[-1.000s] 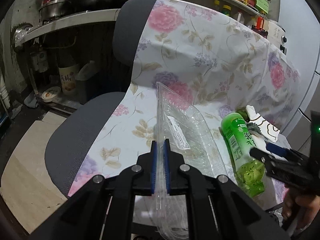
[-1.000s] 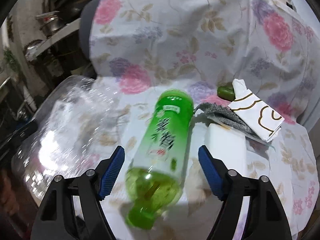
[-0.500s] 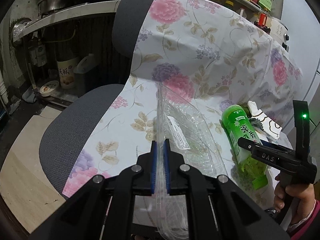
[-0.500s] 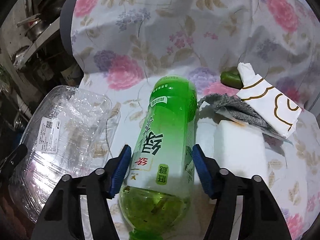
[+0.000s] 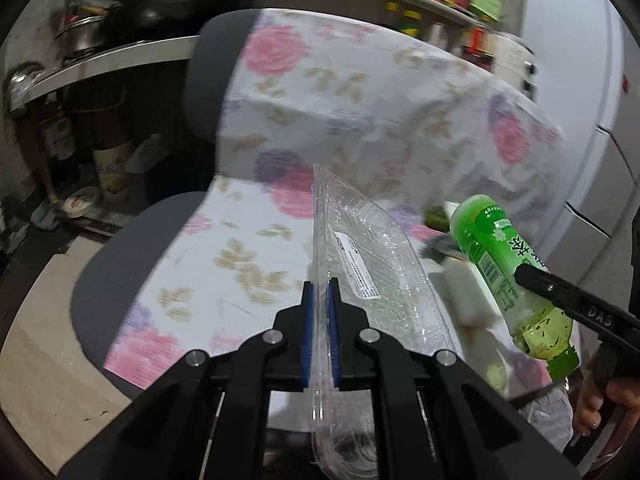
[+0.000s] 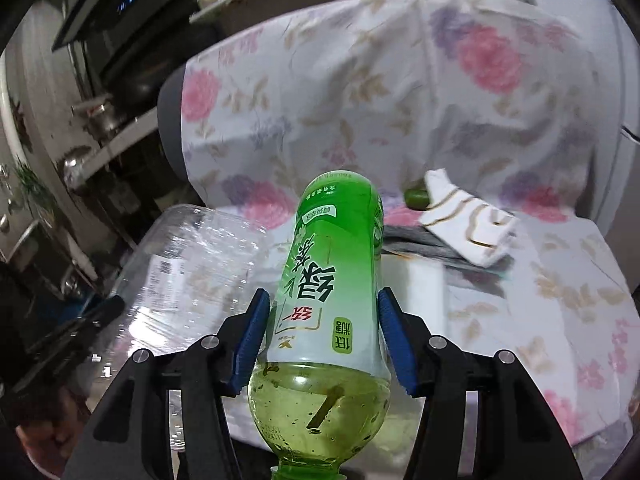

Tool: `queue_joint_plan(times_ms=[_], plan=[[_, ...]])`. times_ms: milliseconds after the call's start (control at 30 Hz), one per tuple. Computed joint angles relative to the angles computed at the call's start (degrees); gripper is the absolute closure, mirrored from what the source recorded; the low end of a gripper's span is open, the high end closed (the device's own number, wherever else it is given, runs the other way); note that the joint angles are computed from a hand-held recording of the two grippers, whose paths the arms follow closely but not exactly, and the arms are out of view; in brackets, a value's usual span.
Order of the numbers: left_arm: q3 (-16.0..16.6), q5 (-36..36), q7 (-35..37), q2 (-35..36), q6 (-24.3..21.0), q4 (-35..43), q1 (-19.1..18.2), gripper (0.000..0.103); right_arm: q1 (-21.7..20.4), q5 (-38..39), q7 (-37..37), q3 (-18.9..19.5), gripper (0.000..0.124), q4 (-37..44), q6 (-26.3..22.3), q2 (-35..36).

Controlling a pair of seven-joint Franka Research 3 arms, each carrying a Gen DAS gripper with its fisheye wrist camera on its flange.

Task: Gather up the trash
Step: 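Grasp the clear plastic tray with the left gripper while the right gripper holds the bottle, then carry the tray and bottle over the trash bin and open both grippers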

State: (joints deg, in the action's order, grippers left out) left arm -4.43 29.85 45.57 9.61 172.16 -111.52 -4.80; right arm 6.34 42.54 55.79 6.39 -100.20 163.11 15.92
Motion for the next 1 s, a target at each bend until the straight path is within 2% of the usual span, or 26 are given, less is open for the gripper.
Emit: queue_joint_plan(times_ms=[133,333,500,600,700,767,833,900,1000], plan=[[-3.0,-2.7,4.3,0.1,1.6,-0.1,-0.7,0.098,-3.0,9.2,-8.5,0.7,0.068,-7.7,2.3,-7.0],[-6.4,-6.1,10.5,2.0,4.7,1.6,-3.5,0.098,-2.0,19.5,-16.7,-4.2,0.068,-17.9,7.7,-16.3],[-16.1,-14.3,24.4,6.3,5.7,5.7,-1.3,0.098,-1.4,21.7,-16.6,-9.2,0.068,-25.3,13.4,-22.5],[-22.9,-18.1,33.2,10.9,4.6,10.5,0.0,0.098,-1.7,19.7,-13.7,-11.6,0.068,-29.6,16.6,-25.9],[-25.2,-19.2,38.5,14.6,2.4,15.0,-2.1,0.098,-5.2,13.8,-7.0,-11.5,0.072,-34.3,19.7,-29.1],[-26.4,-19.7,42.1,17.7,-0.2,18.7,-4.2,0.098,-10.8,9.0,-1.7,-8.9,0.075,-37.7,21.4,-31.1],[-27.2,-20.3,45.4,21.5,-4.9,23.8,-6.7,0.098,-17.7,4.8,3.3,-4.6,0.076,-39.9,22.2,-31.5],[-26.9,-21.0,47.9,24.9,-9.9,28.6,-9.6,0.098,-22.1,2.4,6.9,-2.8,0.077,-41.4,22.0,-31.2],[-24.0,-20.4,49.7,29.1,-14.9,34.6,-15.5,0.098,-26.9,-0.6,11.8,-1.7,0.077,-42.7,20.9,-30.2]])
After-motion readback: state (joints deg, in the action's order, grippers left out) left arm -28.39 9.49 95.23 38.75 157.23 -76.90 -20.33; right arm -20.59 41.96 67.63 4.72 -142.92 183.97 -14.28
